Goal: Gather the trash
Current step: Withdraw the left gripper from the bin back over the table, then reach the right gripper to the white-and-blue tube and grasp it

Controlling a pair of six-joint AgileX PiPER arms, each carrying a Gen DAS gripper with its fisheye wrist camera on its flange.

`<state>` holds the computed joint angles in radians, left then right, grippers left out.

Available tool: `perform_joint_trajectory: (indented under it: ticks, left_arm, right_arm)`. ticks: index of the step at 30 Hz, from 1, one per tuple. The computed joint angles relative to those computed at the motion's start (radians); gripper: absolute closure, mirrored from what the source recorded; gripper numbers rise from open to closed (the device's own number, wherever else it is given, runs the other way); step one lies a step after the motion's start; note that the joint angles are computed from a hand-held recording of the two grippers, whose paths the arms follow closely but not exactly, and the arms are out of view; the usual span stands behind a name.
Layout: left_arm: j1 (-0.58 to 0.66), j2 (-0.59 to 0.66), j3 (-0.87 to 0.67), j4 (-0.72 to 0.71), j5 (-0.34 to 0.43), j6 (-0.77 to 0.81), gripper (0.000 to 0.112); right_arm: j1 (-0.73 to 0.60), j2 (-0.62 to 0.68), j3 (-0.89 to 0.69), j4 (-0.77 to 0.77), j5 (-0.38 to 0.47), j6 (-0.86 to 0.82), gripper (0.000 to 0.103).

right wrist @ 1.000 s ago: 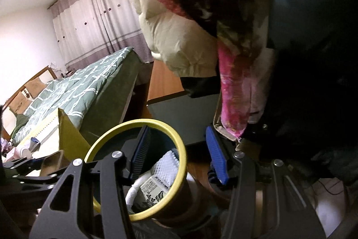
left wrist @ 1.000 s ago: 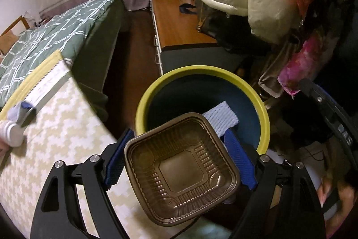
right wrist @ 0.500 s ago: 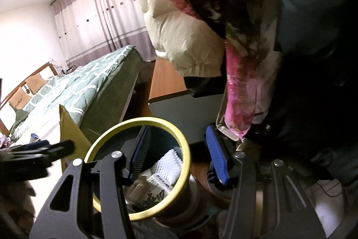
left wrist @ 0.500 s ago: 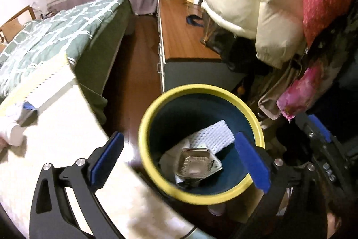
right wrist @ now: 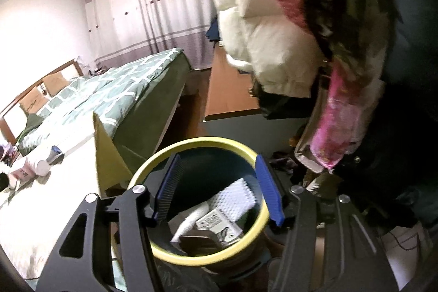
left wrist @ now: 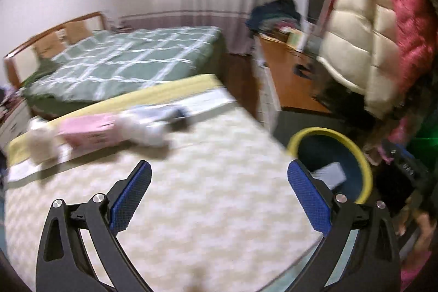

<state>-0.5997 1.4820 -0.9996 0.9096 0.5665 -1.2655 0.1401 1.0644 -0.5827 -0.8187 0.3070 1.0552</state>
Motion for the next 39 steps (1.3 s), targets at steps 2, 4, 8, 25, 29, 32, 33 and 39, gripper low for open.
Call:
perform_joint_trajectory:
  ticks: [2, 4, 8, 25, 29, 32, 33, 39]
  left_arm:
    - [0.039, -0.088, 0.107, 0.076, 0.014, -0.078, 0.014]
    - [0.072, -0.145, 0.176, 0.117, 0.022, -0.118, 0.014]
    - [0.225, -0.265, 0.315, 0.139, -0.014, -0.123, 0.014]
    - [0.635, -0.399, 0.530, 0.256, -0.226, -0.174, 0.014]
    - [0.634, -0.411, 0.532, 0.239, -0.232, -0.179, 0.014]
    - [0.650, -0.420, 0.535, 0.234, -0.240, -0.184, 0.014]
    - [0.656, -0.423, 0.538, 0.234, -0.244, -0.188, 0.014]
    - [0.663, -0.424, 0.540, 0.211, -0.258, -0.172, 0.014]
  right_arm:
    - [0.077, 0.010, -0.014, -0.088, 0.050, 0.100, 0.049]
    - [0.139, 0.017, -0.022, -0.138, 0.089, 0.162, 0.049]
    - [0.279, 0.057, -0.058, -0.207, 0.176, 0.258, 0.049]
    - [0.578, 0.363, -0.357, -0.058, 0.194, 0.127, 0.049]
    - [0.619, 0.482, -0.492, 0.081, 0.170, -0.031, 0.049]
    - [0.641, 0.559, -0.585, 0.106, 0.179, -0.076, 0.049]
    - [0.642, 0.580, -0.614, 0.113, 0.186, -0.090, 0.049]
    - [0.591, 0.780, -0.886, 0.341, 0.239, -0.350, 0.049]
